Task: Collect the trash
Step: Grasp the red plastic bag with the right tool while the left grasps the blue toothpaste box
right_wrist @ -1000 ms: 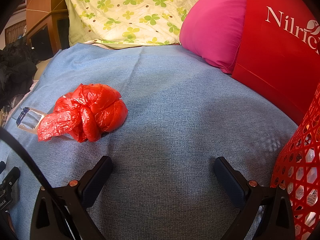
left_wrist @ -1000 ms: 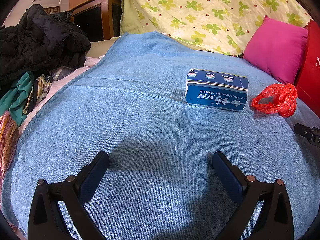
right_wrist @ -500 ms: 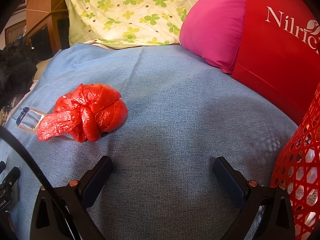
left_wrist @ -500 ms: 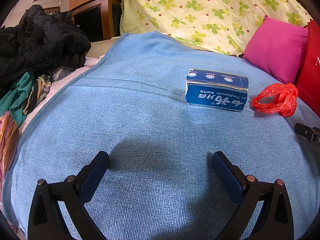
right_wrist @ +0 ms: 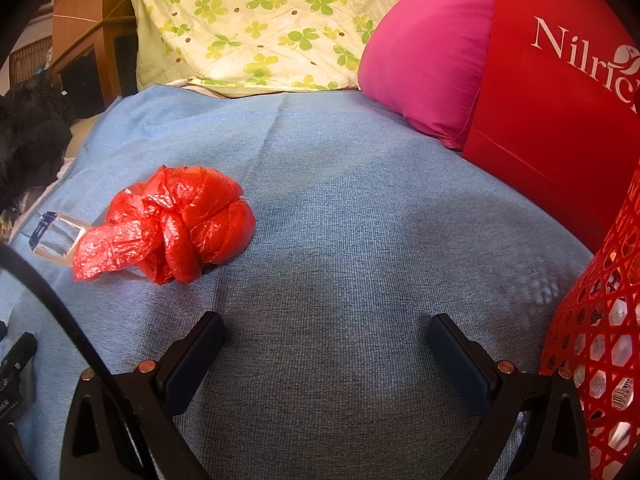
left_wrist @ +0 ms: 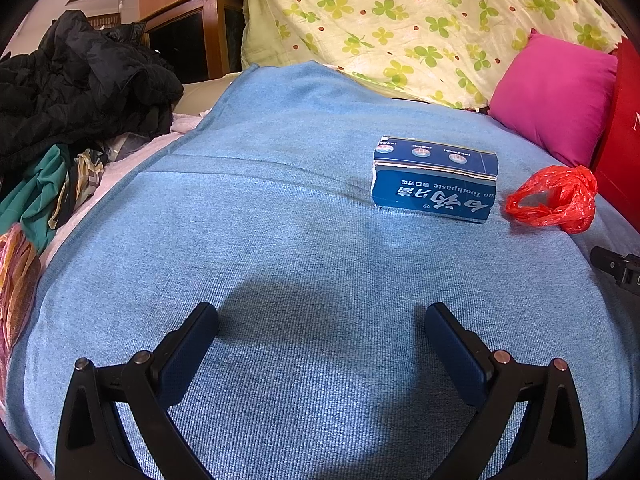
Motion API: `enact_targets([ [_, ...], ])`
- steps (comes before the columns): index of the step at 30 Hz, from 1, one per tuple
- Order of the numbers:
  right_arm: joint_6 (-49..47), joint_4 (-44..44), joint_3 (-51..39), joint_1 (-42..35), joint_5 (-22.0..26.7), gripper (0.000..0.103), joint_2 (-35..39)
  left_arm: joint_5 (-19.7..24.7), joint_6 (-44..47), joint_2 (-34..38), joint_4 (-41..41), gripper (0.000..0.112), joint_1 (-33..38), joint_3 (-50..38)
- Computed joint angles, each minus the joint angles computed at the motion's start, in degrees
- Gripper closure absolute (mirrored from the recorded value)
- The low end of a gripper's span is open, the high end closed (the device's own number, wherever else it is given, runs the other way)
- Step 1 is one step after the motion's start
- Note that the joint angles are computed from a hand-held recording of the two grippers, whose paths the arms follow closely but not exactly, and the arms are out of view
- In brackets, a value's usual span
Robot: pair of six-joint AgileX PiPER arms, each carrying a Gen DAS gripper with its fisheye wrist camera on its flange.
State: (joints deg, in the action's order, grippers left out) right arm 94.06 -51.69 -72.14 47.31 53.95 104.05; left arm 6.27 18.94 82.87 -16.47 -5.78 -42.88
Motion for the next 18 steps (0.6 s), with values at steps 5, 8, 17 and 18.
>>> enact_targets([
  [5, -2.0, 3.2, 0.3, -0.2, -0.8, 0.0, -1.4, 0.4, -5.3, 0.1, 4.9, 0.01, -0.4, -0.3],
  [8, -5.8, 6.6, 0.2, -0.6, -1.8, 0.0, -2.5, 2.4, -2.6, 0.4, 2.1, 0.01, 0.0, -1.5],
  [17, -21.6, 30.7, -2.8, -11.8, -21.5, 0.0, -7.3, 19.8, 16.6, 2.0, -19.7, 0.01, 6.5, -14.2],
  [18, -22.9, 33.1, -4.5, -13.0, -21.8, 0.0, -6.0, 22.7, 13.9, 3.4, -18.3, 0.01, 6.7, -17.8],
])
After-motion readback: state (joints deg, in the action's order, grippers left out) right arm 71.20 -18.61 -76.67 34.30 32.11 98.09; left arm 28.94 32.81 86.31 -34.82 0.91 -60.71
